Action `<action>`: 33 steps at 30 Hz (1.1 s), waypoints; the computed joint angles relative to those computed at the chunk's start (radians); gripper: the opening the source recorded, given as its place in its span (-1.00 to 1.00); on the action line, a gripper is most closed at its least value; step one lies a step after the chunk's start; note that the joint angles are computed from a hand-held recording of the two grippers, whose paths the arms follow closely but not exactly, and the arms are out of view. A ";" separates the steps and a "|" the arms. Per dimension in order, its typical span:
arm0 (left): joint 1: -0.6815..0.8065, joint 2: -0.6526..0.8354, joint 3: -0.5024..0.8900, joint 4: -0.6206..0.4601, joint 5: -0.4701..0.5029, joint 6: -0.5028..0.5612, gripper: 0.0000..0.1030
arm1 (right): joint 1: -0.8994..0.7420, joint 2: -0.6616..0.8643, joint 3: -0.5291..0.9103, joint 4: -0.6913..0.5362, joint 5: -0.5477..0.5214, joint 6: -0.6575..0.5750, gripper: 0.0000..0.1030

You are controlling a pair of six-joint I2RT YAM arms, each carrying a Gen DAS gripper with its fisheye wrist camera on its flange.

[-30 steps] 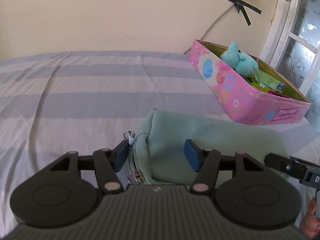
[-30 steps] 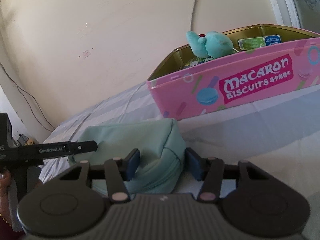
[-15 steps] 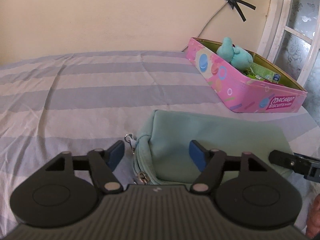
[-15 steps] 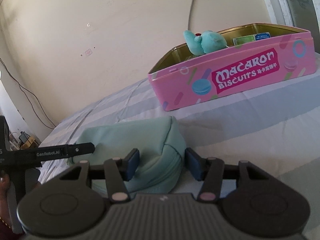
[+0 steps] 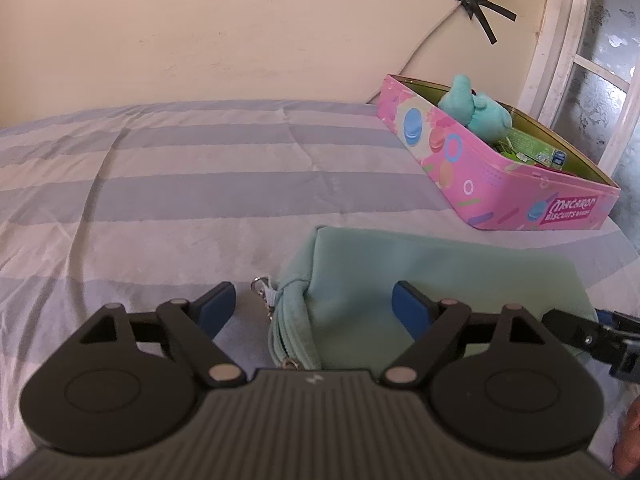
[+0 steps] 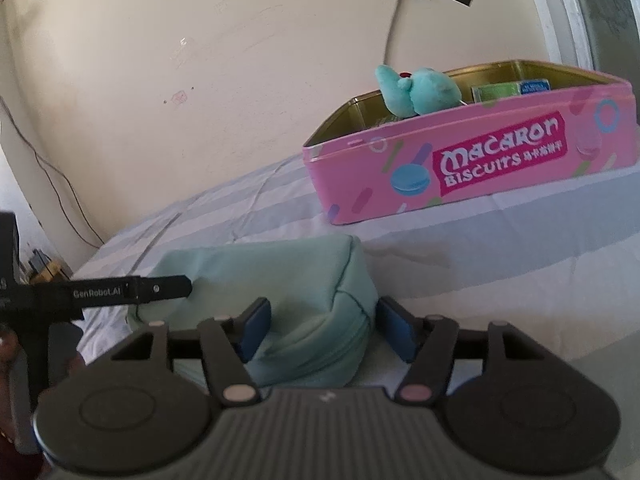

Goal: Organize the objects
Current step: 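Carry the pencil case into the pink tin and open both grippers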

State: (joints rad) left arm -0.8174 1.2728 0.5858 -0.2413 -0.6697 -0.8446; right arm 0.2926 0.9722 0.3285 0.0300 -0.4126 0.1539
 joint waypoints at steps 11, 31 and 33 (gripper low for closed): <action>-0.037 -0.057 0.012 -0.024 -0.023 0.012 0.22 | 0.091 -0.149 -0.024 -0.014 0.158 -0.029 -0.07; 0.139 0.448 0.827 0.024 0.021 0.555 0.23 | -0.254 0.191 0.225 0.300 -0.016 0.097 -0.07; 0.155 0.559 0.955 -0.006 0.040 0.556 0.23 | -0.275 0.289 0.269 0.334 -0.022 0.108 -0.06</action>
State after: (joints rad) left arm -0.6620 1.8317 1.5406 -0.2477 -0.6295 -0.2891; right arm 0.0177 1.2607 0.5976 0.3645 -0.4342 0.2621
